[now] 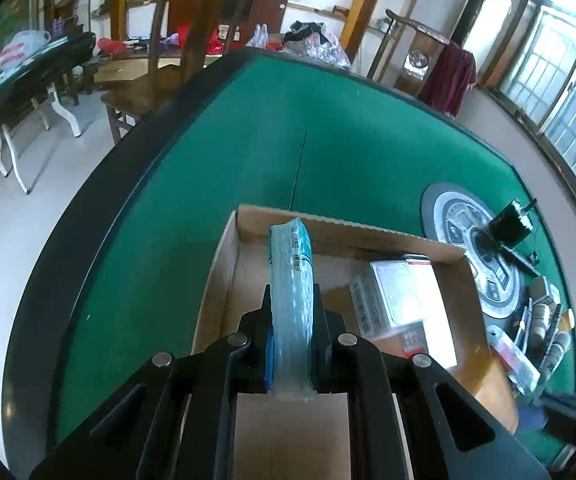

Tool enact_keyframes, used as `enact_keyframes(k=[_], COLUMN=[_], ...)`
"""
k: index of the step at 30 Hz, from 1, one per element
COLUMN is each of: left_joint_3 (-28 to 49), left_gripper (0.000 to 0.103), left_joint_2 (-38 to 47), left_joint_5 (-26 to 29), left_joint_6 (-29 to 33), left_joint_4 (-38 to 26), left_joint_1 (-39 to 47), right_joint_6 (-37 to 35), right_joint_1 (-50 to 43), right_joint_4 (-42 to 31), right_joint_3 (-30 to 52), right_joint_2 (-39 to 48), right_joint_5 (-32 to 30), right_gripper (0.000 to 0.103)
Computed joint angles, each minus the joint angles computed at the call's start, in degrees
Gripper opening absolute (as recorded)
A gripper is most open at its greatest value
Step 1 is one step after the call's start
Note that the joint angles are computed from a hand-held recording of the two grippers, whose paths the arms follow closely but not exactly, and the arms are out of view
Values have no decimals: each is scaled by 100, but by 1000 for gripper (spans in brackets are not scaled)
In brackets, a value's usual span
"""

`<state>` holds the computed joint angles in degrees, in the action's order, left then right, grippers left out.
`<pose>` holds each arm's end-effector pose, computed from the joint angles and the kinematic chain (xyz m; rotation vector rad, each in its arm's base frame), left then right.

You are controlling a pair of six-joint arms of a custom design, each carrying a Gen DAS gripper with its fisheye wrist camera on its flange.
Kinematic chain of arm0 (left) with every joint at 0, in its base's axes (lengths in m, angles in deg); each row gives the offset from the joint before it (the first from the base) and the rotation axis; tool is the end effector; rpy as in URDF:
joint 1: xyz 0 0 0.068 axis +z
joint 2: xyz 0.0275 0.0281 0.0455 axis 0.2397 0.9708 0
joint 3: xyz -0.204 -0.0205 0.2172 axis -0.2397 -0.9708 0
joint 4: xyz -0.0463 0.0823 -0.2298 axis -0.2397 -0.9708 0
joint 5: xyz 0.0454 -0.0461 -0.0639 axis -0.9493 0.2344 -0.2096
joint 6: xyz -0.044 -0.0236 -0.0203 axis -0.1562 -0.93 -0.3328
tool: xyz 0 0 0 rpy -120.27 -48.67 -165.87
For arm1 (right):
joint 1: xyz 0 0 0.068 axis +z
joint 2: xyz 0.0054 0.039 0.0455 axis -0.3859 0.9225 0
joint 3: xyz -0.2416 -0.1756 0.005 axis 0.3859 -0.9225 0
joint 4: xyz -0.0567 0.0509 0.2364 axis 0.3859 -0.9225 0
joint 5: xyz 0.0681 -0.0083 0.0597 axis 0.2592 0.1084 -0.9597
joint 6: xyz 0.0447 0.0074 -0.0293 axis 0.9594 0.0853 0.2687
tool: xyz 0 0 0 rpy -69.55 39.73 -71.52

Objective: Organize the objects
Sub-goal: 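Carry the pad pack and kraft packet into the cardboard tray and release both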

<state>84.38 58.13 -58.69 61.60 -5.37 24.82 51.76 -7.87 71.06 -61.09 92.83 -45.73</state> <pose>0.2030 0.0321 0.0662 -0.2573 2.5365 -0.2085 0.2030 0.0715 0.1090 -0.5267 2.6507 0.7524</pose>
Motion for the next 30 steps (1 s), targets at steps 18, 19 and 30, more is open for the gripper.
enact_keyframes(k=[18,19,30], left_joint_3=[700,734,602], left_gripper=[35,36,39], left_joint_2=[396,371,-142], left_joint_5=[595,615,886], left_joint_6=[4,-7,72], left_joint_4=[-748,-833,-1066], left_joint_1=[339,348,677], right_joint_6=[850,860,1036], right_joint_1=[1140,1165,1155], right_joint_4=[1322,1354,1665], right_joint_3=[401,418,559], right_joint_2=[1564,1605,1888], right_joint_5=[921,981,1165], right_gripper=[42,42,42])
